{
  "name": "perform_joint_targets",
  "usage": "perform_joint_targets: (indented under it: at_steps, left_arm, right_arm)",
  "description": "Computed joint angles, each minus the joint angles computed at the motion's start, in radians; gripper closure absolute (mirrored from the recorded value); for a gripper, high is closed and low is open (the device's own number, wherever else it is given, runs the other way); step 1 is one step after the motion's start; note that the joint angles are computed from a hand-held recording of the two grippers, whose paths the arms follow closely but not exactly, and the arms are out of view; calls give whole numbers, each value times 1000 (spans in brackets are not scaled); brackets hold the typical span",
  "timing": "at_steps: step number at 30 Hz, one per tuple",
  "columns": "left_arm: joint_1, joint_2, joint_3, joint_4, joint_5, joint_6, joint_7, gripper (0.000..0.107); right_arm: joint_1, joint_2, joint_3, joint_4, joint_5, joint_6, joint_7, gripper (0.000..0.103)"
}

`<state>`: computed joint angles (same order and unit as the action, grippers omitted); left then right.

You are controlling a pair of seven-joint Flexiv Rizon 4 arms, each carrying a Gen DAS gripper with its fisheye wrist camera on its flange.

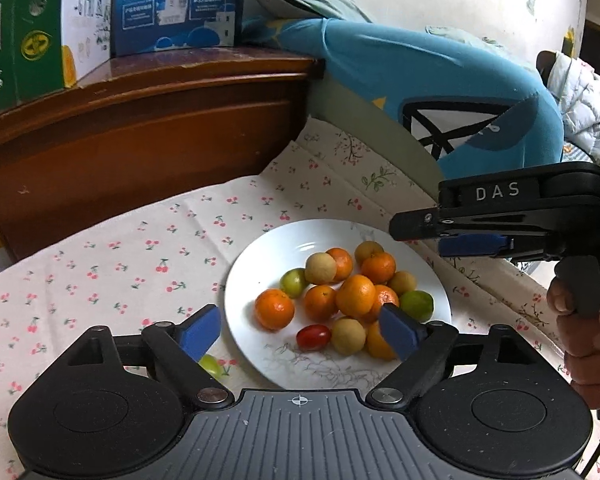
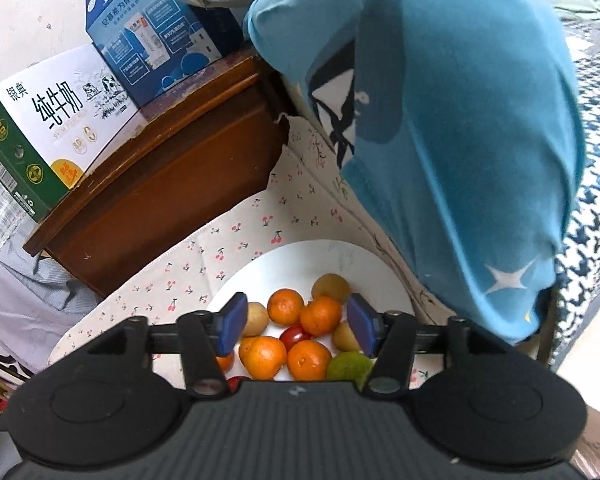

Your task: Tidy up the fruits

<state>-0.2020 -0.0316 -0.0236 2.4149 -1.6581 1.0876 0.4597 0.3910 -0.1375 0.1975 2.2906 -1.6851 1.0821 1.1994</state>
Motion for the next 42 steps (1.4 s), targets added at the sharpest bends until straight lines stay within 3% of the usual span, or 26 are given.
perform_joint_targets:
  at_steps: [4, 8, 14, 30, 36, 38, 42]
  left_arm:
    - [10, 30, 12, 15, 54, 5, -45, 18]
    - [27, 59, 25, 26, 95, 2, -86, 14]
    - [56, 91, 44, 39, 171, 0, -134, 13]
    - [194, 120, 124, 45, 375, -12, -330, 13]
    - [209, 114, 125, 43, 338, 10, -333, 13]
    - [200, 104, 113, 42, 287, 22, -279, 13]
    - [188, 65, 95, 38, 184, -2, -180, 13]
  right_arm:
    - [30, 26, 23, 2, 93, -54, -74, 37]
    - [54, 54, 34, 1, 112, -90, -87, 30]
    - [113, 88, 78, 5, 278, -179, -189, 21]
    - [220, 169, 165, 30, 576, -347, -259, 17]
    - [243, 157, 170, 36, 575, -341, -242, 14]
    - [236, 149, 155, 39, 543, -290, -242, 14]
    - [253, 135, 161, 23, 554, -329, -261, 14]
